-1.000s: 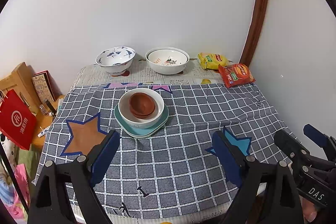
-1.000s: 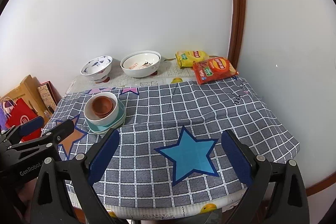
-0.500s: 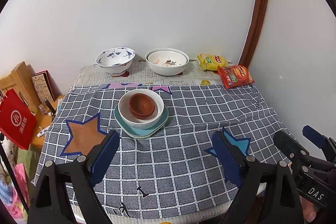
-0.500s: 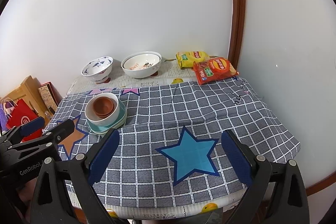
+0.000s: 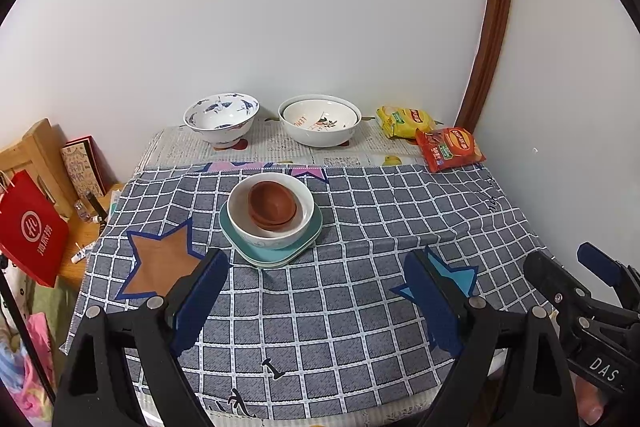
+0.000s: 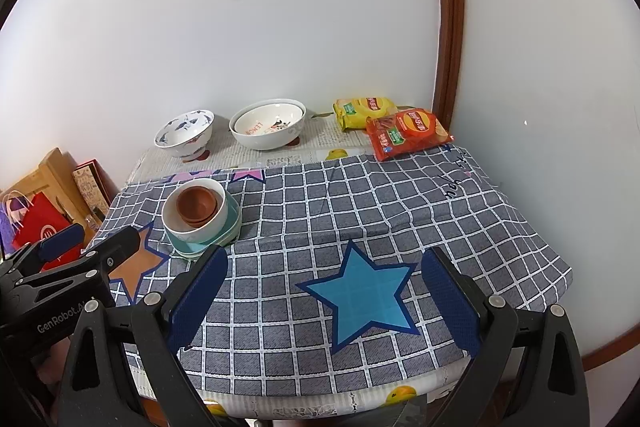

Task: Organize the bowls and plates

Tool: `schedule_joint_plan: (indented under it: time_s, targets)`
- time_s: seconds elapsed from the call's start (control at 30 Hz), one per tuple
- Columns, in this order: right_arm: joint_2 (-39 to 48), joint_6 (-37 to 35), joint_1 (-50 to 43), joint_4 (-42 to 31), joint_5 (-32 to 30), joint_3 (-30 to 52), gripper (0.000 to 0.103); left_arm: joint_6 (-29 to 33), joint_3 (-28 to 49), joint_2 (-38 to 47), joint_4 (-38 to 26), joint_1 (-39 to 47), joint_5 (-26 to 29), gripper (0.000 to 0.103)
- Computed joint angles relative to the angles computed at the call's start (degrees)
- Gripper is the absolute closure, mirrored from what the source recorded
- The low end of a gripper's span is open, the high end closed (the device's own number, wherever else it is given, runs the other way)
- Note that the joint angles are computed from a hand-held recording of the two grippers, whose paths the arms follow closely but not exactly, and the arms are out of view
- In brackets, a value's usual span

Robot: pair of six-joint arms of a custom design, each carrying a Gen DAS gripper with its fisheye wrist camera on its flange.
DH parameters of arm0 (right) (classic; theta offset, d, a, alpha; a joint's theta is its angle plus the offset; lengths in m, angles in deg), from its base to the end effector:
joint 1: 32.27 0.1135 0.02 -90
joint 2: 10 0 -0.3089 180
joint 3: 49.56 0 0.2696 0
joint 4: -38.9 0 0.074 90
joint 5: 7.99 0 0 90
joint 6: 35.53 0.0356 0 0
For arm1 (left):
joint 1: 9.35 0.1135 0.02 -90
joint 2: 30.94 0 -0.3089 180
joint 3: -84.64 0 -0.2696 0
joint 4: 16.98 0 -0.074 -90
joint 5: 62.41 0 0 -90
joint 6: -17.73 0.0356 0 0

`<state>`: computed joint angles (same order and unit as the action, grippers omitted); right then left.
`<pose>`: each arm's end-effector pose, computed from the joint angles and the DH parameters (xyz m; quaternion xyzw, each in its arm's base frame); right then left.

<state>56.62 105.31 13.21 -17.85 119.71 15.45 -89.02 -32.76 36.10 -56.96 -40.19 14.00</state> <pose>0.1701 0.1420 0.3025 0.1306 0.9054 -0.0151 0.4037 0.2154 -0.1189 0.3010 0.0668 0.9142 -0.0554 0.3959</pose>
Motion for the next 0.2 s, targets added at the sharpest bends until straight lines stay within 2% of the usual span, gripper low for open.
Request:
schedule_joint_plan:
  time_s: [0.1, 0.2]
  targets:
    - [0.1, 0.1, 0.2, 0.2, 0.1, 0.0, 0.007, 0.4, -0.2, 0.2, 0.6, -0.2, -1.5, 0.014]
    - [0.6, -0.5, 0.0, 1.0, -0.2, -0.1, 0.007, 0.8, -0.6, 0.4, 1.7, 0.7, -0.6, 0.012]
